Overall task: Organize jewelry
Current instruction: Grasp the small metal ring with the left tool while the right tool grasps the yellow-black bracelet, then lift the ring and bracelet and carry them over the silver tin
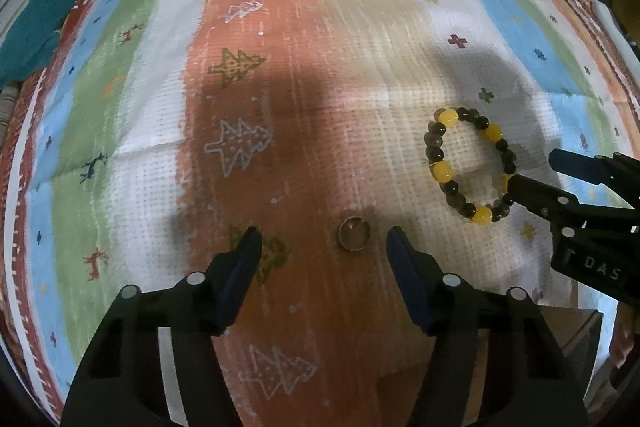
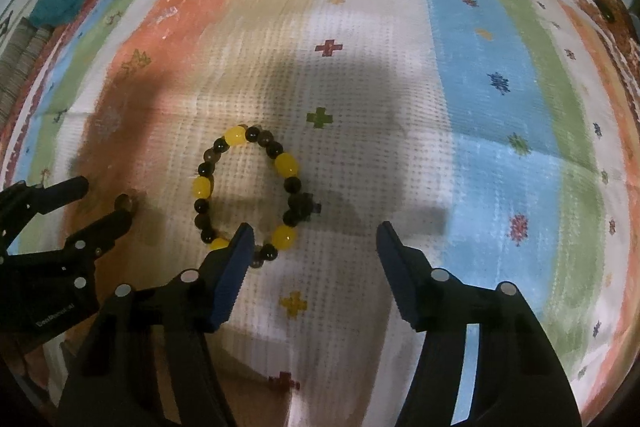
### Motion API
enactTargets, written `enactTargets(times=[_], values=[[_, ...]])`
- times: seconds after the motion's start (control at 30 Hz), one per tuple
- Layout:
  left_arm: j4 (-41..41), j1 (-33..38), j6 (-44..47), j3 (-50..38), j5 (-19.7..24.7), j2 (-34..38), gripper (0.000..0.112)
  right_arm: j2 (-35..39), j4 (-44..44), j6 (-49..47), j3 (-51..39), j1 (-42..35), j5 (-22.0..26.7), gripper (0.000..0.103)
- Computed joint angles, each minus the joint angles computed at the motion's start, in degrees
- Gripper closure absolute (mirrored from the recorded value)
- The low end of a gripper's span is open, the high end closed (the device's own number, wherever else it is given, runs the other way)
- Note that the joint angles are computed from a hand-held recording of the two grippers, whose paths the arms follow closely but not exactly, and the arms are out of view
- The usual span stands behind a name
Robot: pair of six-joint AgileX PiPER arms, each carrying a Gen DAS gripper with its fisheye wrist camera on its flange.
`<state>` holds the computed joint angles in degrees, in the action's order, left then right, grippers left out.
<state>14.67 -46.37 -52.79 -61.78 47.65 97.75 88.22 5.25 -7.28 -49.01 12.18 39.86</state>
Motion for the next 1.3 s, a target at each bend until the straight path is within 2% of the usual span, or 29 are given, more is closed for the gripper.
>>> enactTargets(times=[0.07,0.2,0.27,0.37,0.47,0.8,1.1,1.3], values=[[-0.6,0.6,0.9,-0.2,-0.5,0.8,0.059,1.0,0.0,0.0,-0.6,0.2,-0.2,0.046],[-0.1,1.2,1.4,-0.7,-1.0,1.9,0.065,2.5,-1.4,1.0,-1.3,0.9,-0.9,0.056],[0.4,1.1,1.3,-1.0,-1.0,2.3,0.074,2.7,-2.1,1.5,-1.3,1.3,-1.3,0.061],[1.2,0.5,0.9,-2.0,0.0,3.3,0.087,3.0,-3.0,1.8,-1.2,2.0,-1.9,0.076],[1.3,0.1,0.6,-2.3,0.5,3.7,0.094,3.1,-2.8,1.4,-1.0,2.2,-2.2,0.088],[1.7,-0.8,-1.8,-2.5,1.9,2.6,0.094,-0.7,-2.4,1.2,0.0,1.9,-2.6,0.091],[3.6,-4.8,-6.2,-1.6,4.5,-3.2,0.094,-8.6,0.9,-2.1,1.5,1.4,-0.1,0.091],[4.4,-7.4,-8.2,-2.4,6.4,-5.3,0.094,-13.8,-0.9,-0.3,3.0,2.7,1.5,0.091]])
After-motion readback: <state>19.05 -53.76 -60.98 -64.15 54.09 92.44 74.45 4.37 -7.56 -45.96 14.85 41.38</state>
